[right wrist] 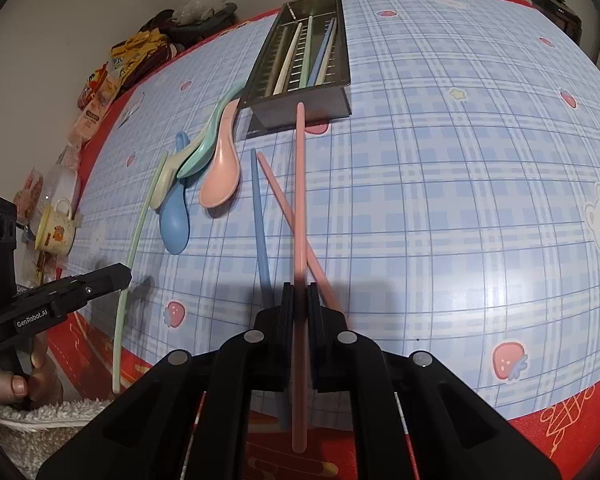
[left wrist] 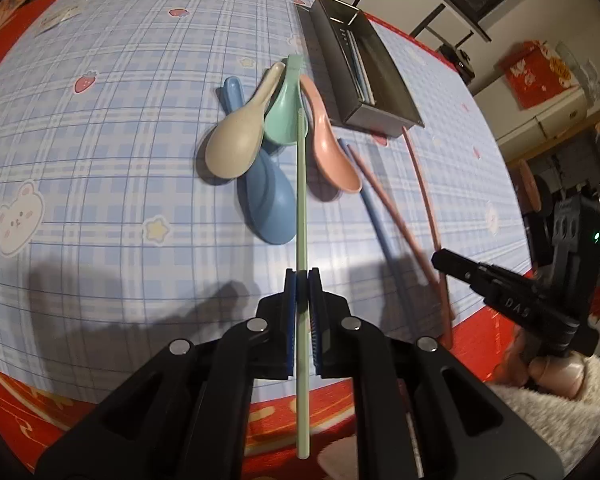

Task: Organize utensils
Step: 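Carry both chopsticks over the metal tray and lower them in, then open both grippers to drop the chopsticks into the tray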

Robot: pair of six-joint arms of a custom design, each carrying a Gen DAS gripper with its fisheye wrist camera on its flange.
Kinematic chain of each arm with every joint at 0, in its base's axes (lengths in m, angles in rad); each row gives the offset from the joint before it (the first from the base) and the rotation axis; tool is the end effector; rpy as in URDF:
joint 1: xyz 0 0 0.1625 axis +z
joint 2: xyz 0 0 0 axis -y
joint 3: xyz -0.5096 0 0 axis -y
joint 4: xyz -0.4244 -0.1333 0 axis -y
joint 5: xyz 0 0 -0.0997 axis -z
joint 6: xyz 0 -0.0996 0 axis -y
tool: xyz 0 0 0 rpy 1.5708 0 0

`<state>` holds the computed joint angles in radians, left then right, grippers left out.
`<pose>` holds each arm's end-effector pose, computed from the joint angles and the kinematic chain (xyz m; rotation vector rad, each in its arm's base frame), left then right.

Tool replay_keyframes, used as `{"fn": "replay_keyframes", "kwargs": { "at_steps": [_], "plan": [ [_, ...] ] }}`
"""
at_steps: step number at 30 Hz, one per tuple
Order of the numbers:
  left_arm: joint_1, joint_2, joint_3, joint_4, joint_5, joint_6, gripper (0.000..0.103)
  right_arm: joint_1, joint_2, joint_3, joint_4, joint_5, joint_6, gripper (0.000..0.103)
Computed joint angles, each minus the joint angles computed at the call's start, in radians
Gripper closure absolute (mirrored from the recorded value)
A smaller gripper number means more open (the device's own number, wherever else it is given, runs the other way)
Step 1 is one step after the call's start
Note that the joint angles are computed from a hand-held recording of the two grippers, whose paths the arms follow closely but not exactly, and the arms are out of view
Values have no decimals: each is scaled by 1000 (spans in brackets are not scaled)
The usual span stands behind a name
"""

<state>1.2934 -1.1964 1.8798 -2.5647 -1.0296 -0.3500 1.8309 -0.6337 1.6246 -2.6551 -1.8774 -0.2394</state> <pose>0.0033 -0.6627 0.3180 -0.2115 2.6479 -0.6223 0.2930 -0.6995 0.0240 0.6804 -2.7501 0.1369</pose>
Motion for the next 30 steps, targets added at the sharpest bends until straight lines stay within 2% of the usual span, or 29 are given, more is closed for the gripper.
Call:
{"fn": "replay_keyframes", "kwargs": {
  "at_steps": [7,13,18,22,26,30],
  "plan": [
    [4,17,-56,-16,-65,-10,93,-4,-1,-37,3,41,43,96],
    [11,83,-182,3,-106,15,93,-4,29,-132,39,79,85,96],
    [21,164,-320,2,-126,53,93,4,99,-287,85,84,82,96],
    [45,254,-481,28,-155,63,93,13,170,-424,118,75,59,96],
    [61,332,-616,67,-147,83,93,20,247,-565,150,60,33,96],
    [78,403,-737,120,-141,92,93,18,319,-698,209,45,43,96]
  ]
}}
